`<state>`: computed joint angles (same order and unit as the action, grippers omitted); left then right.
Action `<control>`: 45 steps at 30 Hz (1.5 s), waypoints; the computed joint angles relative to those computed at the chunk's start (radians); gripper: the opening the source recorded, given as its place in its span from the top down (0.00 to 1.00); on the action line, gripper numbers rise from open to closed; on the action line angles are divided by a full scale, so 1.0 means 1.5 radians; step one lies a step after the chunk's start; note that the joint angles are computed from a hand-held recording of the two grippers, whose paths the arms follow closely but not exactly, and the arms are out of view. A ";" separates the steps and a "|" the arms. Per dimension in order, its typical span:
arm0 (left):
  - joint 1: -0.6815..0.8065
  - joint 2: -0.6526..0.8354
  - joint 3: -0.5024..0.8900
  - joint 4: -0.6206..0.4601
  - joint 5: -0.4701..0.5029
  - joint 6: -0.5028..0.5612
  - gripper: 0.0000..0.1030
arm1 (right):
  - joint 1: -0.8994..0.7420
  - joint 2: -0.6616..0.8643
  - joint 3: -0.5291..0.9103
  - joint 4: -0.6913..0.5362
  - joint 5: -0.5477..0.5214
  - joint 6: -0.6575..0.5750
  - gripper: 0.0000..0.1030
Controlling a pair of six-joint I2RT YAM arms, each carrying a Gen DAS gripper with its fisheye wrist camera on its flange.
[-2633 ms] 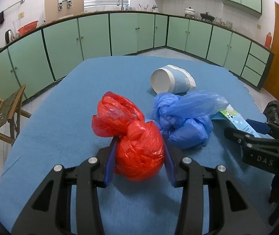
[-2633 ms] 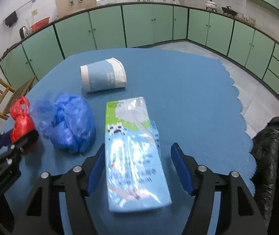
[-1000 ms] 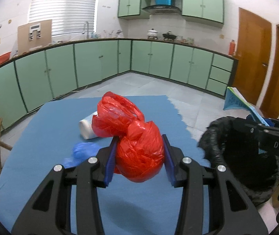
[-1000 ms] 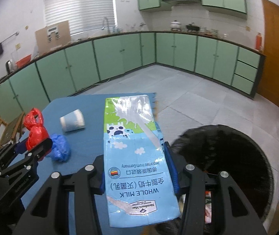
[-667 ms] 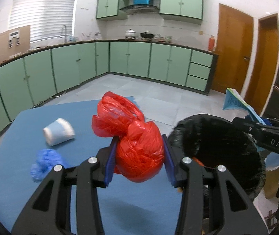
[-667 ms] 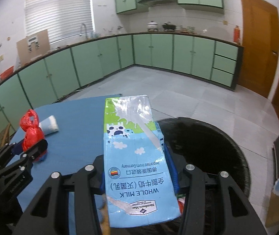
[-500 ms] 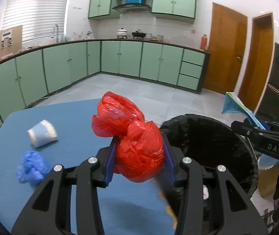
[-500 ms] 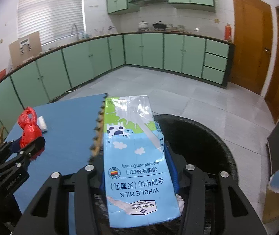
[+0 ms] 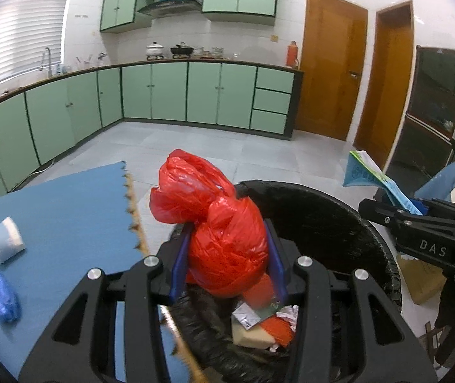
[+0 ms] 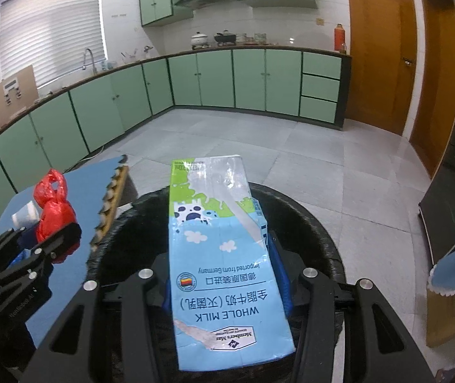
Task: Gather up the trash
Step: 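Open both grippers over the bin to drop the red bag and carton, then move both tools back over the table toward the blue bag and cup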
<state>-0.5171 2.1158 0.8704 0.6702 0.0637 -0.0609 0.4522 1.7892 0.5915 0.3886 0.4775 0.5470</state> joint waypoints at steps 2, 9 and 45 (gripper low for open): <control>-0.009 0.019 0.021 -0.005 -0.002 -0.005 0.60 | -0.015 0.007 -0.002 0.010 -0.008 -0.009 0.54; -0.034 0.097 0.107 -0.036 -0.006 -0.009 0.60 | -0.066 0.039 -0.021 0.065 -0.033 -0.032 0.54; 0.142 -0.078 -0.083 0.028 0.038 0.014 0.17 | 0.076 0.024 0.031 0.023 0.061 0.042 0.06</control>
<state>-0.3038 1.9985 0.7458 0.7128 0.1207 -0.0399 0.5656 1.8259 0.6373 0.4226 0.5686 0.6098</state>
